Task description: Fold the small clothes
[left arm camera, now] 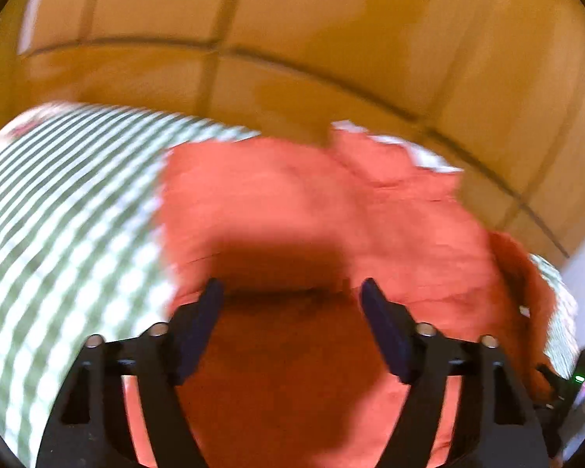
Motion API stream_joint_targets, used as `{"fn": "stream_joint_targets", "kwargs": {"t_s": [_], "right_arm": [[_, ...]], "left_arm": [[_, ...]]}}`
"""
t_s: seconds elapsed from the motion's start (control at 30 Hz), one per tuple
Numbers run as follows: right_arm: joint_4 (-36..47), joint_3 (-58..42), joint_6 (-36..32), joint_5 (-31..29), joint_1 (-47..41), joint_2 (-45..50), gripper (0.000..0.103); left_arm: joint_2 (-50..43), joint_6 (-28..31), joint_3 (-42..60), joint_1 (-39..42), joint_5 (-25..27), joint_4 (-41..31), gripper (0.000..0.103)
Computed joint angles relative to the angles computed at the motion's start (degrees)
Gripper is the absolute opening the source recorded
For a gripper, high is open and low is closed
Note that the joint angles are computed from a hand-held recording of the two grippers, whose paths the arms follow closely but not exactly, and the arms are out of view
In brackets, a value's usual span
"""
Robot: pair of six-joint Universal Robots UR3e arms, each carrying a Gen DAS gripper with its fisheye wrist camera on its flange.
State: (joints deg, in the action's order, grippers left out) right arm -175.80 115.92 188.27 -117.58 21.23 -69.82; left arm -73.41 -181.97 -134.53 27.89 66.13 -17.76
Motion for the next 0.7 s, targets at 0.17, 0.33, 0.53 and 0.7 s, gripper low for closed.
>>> {"fn": "stream_joint_targets", "kwargs": {"t_s": [0.17, 0.33, 0.53, 0.7], "right_arm": [[-9.1, 1.4, -3.7, 12.0, -1.0, -6.7, 0.101], [5.8, -17.2, -0.2, 26.1, -4.4, 0.7, 0.1], [15.7, -33.8, 9.0, 34.0, -7.4, 13.2, 0.089], [19.5, -41.9, 9.7, 44.8, -10.1, 19.0, 0.018]], "left_arm": [[-0.2, 0.3, -1.5, 3.4, 1.5, -5.0, 0.051], [-6.3, -3.3, 4.9, 1.0, 2.3, -4.9, 0.051], [-13.9, -5.0, 10.6, 0.5, 7.2, -0.7, 0.051], [-16.6, -3.6, 9.8, 1.9, 5.0, 0.6, 0.051]]}}
